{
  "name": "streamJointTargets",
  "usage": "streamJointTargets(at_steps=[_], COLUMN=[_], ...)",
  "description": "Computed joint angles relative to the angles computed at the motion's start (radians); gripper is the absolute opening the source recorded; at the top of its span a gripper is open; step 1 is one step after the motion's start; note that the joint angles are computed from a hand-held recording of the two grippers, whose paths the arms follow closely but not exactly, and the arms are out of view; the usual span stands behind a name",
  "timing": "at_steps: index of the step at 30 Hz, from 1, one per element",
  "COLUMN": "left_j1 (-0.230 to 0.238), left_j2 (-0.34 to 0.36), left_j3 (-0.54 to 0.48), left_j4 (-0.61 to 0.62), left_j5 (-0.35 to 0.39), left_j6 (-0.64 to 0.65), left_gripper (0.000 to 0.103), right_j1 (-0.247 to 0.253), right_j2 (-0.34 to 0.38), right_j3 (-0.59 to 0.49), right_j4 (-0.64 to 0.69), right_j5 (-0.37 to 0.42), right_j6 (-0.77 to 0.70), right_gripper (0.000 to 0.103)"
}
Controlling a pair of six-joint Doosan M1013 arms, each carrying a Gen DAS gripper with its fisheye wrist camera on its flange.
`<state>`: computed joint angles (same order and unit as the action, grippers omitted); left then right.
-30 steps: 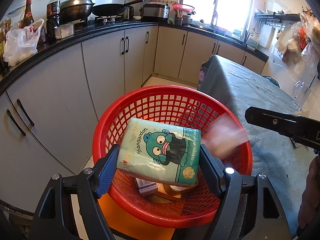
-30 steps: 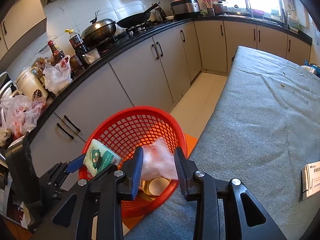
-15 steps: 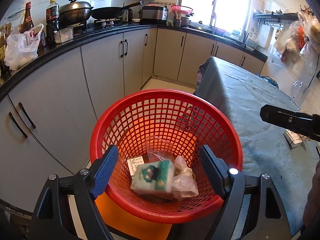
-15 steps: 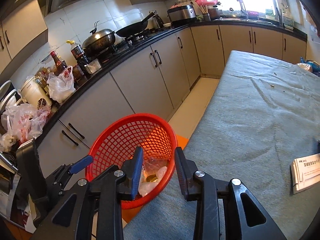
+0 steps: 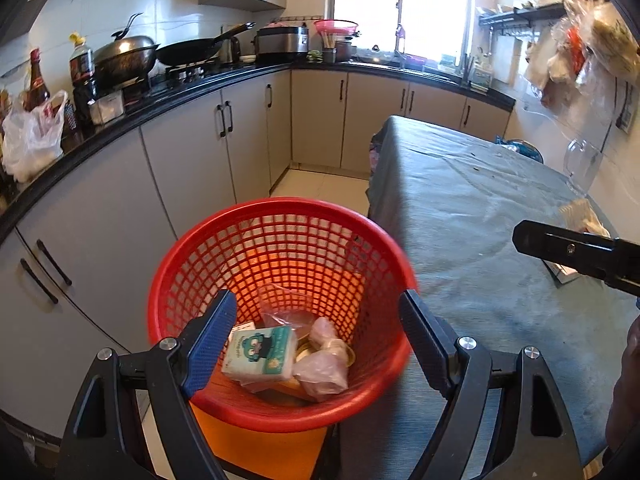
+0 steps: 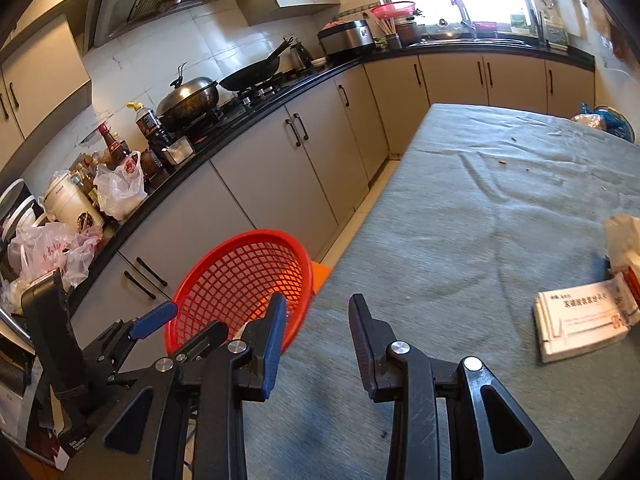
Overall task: Collect trash
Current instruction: 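Swing both open tools back over the remaining trash on the table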
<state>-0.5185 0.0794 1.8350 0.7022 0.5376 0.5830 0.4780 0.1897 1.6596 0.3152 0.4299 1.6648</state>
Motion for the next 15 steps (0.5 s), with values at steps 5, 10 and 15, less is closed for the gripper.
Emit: streamJointTargets(at_steps=[5, 10, 15], left_j1=[-0.031, -0.067, -0.102], left_j2=[0.009, 0.021, 0.038], left_j3=[-0.015, -0.033, -0.056], left_j4=[-0.002, -0.015, -0.034], left_j5=[0.011, 0.017, 0.024], left_j6=[0.023, 0.062, 0.104], left_gripper=[0.082, 0.082, 0.082], right_j1=[-0.016, -0.039, -0.071], right_j2=[-0.029, -0.064, -0.108], right_j3=[0.039, 0.084, 0.133], right_j4=[-0.003, -0.014, -0.072], right_j5=[-0.023, -0.044, -0.075], right_j6=[0.009, 0.026, 0.091], right_gripper=[0.037, 0.038, 0.039])
